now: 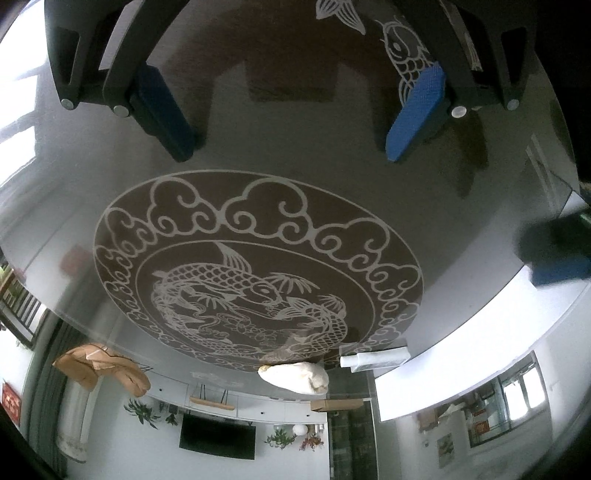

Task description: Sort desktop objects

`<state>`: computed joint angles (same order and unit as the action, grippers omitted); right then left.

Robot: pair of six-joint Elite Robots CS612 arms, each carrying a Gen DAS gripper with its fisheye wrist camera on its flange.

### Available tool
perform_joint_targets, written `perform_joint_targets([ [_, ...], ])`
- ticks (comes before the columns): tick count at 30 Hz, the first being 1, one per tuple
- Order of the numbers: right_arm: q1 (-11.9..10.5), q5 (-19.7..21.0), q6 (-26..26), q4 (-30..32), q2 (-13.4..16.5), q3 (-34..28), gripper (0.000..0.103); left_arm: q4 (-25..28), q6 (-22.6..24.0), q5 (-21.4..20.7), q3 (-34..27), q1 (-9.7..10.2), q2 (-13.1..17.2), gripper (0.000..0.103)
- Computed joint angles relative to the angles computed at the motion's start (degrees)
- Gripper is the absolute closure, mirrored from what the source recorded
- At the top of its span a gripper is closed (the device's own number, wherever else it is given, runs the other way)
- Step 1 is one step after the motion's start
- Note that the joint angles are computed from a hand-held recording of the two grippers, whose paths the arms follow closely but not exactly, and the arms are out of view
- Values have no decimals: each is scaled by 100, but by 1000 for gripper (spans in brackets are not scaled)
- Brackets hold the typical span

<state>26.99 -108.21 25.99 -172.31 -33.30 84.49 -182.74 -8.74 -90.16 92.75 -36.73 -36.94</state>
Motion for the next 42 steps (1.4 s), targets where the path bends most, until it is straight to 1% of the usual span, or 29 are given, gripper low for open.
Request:
perform_joint_targets([
  [3, -1, 1, -1, 0, 0, -1, 0, 171, 42, 145, -80, -6, 120, 13],
  [8, -1, 2, -2, -3, 0, 0, 0, 433, 25, 323, -135, -9, 217, 13],
  [12, -2, 3, -3, -4, -1, 1, 0, 330, 53, 604, -103, -36, 237, 12],
  [14, -1, 2, -4, -5, -1, 2, 0, 278, 23, 613, -92, -27, 244, 11],
  [16, -2, 3, -4, -5, 0, 0, 0, 264, -17, 660, -89, -22, 253, 6],
  [17, -2, 3, -4, -5, 0, 0, 0, 271, -60, 687, -101, -17, 263, 0],
  [22, -13, 44, -36, -6, -1, -4, 0, 66, -207, 785, -61, 23, 294, 0],
  [23, -34, 106, -79, 68, -9, -25, 0, 56, -233, 796, -64, 26, 298, 0],
  [25, -145, 333, -158, 251, -27, -111, 0, 45, -262, 823, -69, 25, 303, 0],
  [26, -214, 353, -66, 233, -33, -152, 0, 31, -274, 839, -61, 21, 302, 0],
  [28, -329, 315, 140, -30, -24, -220, 0, 40, -281, 849, -93, 21, 318, 0],
  [29, -407, 297, 207, -172, 10, -331, 0, 47, -284, 841, -105, 24, 323, 0],
  [31, -513, 205, 214, -116, 106, -629, 0, 60, -288, 838, -129, 25, 334, 0],
  [32, -579, 230, 246, -10, 182, -844, 0, 61, -289, 839, -134, 25, 336, 0],
  [33, -653, 352, 322, 99, 265, -1067, 0, 65, -292, 845, -142, 22, 340, 0],
  [35, -829, 828, 784, 458, 517, -1686, 0, 66, -296, 848, -144, 20, 341, 0],
  [38, -976, 1346, 1472, 966, 894, -2504, 0, 63, -295, 847, -138, 21, 337, 0],
  [39, -1002, 1418, 1688, 1353, 1091, -2934, 0, 64, -297, 838, -139, 23, 336, 0],
  [41, -1006, 1378, 1917, 1819, 1372, -3514, 0, 74, -292, 835, -154, 22, 343, 0],
  [42, -1014, 1425, 2047, 2050, 1523, -3805, 0, 79, -290, 832, -162, 23, 346, 0],
])
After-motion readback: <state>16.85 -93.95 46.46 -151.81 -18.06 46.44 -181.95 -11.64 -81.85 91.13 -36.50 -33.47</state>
